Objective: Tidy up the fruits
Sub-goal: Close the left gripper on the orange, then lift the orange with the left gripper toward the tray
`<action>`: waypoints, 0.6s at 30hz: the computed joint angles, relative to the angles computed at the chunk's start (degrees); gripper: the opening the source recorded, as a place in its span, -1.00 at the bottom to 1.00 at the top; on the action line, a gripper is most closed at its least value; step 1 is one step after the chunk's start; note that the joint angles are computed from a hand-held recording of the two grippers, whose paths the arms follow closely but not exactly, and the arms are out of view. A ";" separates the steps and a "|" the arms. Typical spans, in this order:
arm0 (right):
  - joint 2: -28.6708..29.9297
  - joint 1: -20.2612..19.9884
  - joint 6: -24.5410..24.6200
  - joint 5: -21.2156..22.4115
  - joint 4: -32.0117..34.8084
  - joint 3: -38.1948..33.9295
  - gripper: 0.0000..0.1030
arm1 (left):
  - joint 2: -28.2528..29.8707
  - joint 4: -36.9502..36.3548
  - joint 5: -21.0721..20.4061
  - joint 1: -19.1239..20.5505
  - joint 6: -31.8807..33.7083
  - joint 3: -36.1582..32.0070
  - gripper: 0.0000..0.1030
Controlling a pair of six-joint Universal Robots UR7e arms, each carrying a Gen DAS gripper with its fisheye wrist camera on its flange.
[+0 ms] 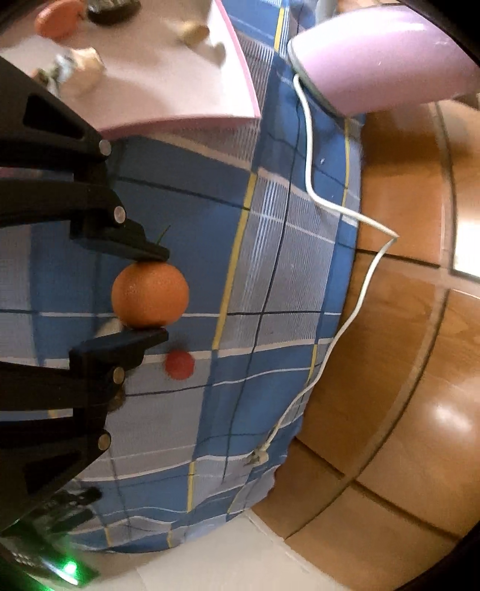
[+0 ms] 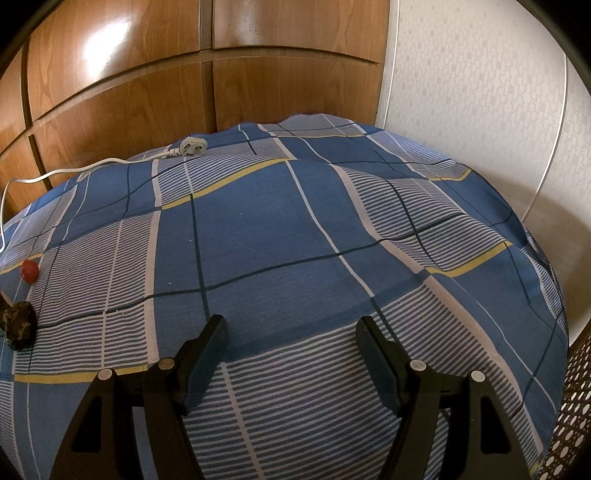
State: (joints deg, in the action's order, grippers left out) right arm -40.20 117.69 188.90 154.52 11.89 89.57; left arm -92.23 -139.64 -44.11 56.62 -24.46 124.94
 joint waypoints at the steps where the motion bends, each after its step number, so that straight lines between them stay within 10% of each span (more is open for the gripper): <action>1: 0.00 0.00 0.00 0.00 0.00 0.00 0.43 | -1.29 0.57 0.80 -1.06 -0.32 1.06 -0.29; 18: 0.10 0.03 0.08 0.08 -0.01 -0.07 0.43 | -19.00 16.13 7.99 -13.52 -14.94 9.97 -0.29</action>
State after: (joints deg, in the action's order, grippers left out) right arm -40.10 117.72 188.98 154.60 11.88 89.50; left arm -111.23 -123.50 -36.12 43.11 -39.40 134.91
